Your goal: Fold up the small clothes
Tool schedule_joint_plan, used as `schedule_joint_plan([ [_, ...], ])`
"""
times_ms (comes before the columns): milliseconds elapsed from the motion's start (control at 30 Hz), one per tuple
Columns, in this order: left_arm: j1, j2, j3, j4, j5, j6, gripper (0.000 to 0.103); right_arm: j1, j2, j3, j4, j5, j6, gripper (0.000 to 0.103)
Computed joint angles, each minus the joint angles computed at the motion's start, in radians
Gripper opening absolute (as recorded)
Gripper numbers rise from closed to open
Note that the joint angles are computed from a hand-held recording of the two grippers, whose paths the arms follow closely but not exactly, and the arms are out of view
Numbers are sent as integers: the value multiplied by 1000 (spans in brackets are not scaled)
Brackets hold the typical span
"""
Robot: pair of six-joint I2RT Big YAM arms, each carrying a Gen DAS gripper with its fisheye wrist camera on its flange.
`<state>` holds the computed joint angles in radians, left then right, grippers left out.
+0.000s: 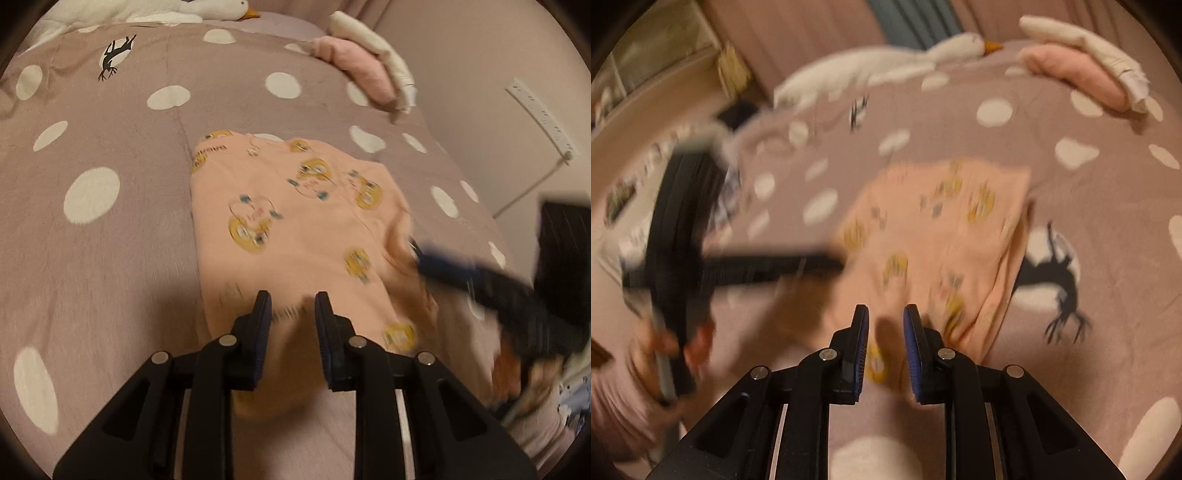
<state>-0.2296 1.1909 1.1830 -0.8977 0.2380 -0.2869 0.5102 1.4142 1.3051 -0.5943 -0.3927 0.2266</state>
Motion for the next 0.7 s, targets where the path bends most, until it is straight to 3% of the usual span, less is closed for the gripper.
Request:
schedule_joint_plan([
  [133,-28,-14,-48,-12,-14,9,24,-13,68,72,23,20,68,21],
  [233,-28,-24,-85,-2,-4,-1,23,-14,149,146,-58,105,92,21],
  [300,-17,-40,-92,2,16,-10,24,-25,208,194,-138,91,115,21],
  [400,16,-73,-102,8,57,-35,42,-41,187,158,-89,42,158,23],
  [467,43,-96,-110,21,64,-63,71,-56,147,125,-69,-1,186,33],
  [567,103,-105,-118,52,104,-123,76,-84,97,71,-20,-54,225,51],
  [700,180,-48,-102,65,284,-209,80,-137,89,39,-8,-175,299,55],
])
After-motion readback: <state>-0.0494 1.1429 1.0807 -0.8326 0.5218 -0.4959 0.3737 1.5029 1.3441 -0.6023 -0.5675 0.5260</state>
